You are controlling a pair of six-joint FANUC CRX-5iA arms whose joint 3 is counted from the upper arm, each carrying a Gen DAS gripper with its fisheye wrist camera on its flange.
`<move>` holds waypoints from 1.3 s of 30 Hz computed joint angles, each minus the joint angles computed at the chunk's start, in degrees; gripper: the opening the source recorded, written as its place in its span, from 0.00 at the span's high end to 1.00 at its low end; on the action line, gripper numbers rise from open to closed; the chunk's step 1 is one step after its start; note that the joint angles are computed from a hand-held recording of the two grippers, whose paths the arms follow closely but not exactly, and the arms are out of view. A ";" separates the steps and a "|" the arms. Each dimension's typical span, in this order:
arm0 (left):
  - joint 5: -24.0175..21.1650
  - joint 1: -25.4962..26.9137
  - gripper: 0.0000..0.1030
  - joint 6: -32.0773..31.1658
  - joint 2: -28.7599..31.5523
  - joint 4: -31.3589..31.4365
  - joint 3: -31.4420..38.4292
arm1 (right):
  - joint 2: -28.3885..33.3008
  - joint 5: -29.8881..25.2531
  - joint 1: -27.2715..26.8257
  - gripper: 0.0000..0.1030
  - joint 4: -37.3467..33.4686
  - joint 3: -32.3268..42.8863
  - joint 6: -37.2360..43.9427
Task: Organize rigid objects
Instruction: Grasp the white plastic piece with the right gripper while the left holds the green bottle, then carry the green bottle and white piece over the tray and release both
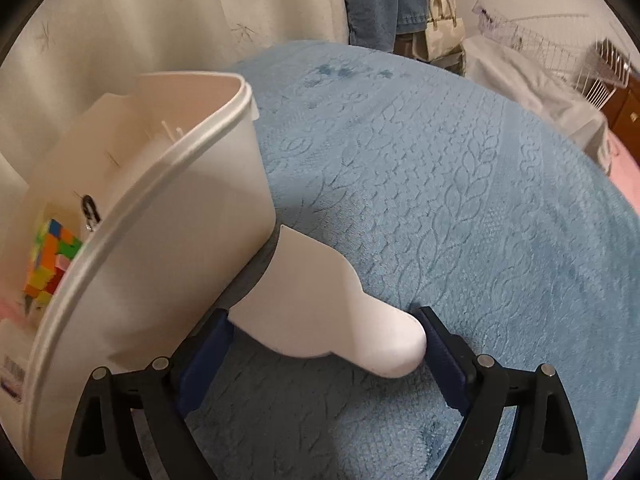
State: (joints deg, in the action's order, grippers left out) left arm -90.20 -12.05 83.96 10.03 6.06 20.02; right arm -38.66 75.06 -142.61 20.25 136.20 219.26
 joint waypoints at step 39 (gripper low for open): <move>6.65 1.71 0.58 -28.61 -7.85 0.16 -7.98 | 20.15 -14.40 3.70 0.13 -33.32 34.61 -21.24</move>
